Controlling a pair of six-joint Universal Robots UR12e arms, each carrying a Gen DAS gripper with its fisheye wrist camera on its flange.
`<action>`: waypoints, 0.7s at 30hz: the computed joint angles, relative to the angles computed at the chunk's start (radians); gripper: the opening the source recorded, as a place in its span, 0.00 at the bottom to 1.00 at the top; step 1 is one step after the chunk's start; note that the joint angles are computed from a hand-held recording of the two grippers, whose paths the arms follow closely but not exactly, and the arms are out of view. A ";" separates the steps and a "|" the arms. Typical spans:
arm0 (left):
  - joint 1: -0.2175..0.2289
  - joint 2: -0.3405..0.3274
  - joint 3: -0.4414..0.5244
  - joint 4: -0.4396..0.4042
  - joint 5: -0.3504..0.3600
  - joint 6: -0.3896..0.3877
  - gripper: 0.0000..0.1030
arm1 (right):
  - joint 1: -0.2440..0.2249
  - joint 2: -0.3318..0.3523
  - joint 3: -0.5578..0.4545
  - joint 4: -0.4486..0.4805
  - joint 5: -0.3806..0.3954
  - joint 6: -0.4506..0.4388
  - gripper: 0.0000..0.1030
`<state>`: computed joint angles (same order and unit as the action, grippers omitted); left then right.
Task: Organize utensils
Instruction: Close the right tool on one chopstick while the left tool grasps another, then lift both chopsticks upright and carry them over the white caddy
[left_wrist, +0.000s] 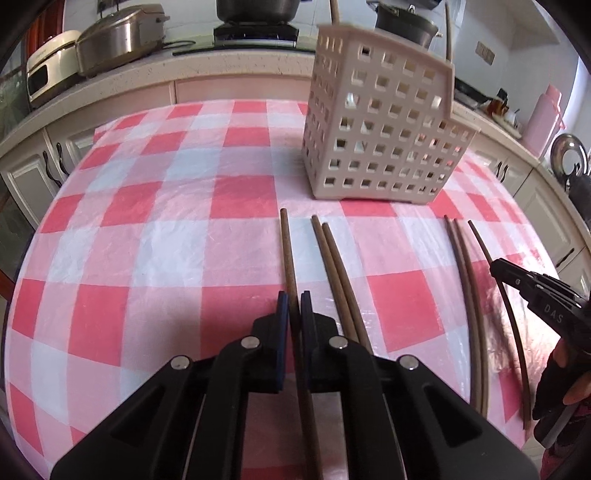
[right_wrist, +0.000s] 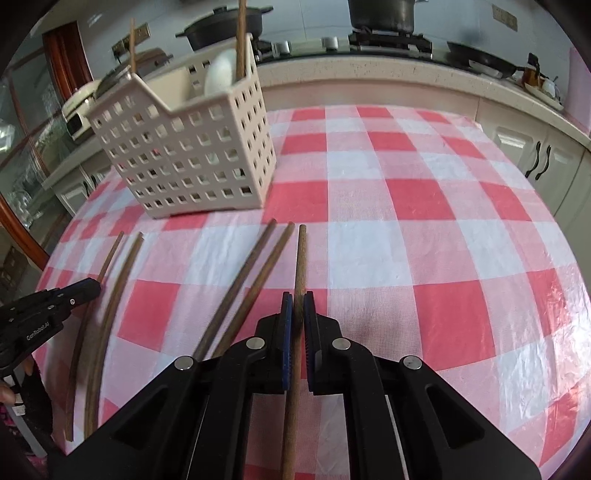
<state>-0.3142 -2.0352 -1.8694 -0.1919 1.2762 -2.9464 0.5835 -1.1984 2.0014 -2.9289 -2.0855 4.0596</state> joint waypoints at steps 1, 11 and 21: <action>0.003 0.006 -0.007 0.017 -0.007 -0.002 0.07 | 0.004 -0.001 -0.001 -0.007 -0.009 -0.003 0.06; 0.029 0.071 -0.080 0.194 -0.049 -0.022 0.06 | 0.057 -0.025 -0.008 -0.102 -0.132 -0.052 0.06; 0.056 0.129 -0.158 0.396 -0.093 -0.052 0.06 | 0.115 -0.043 -0.019 -0.161 -0.251 -0.105 0.06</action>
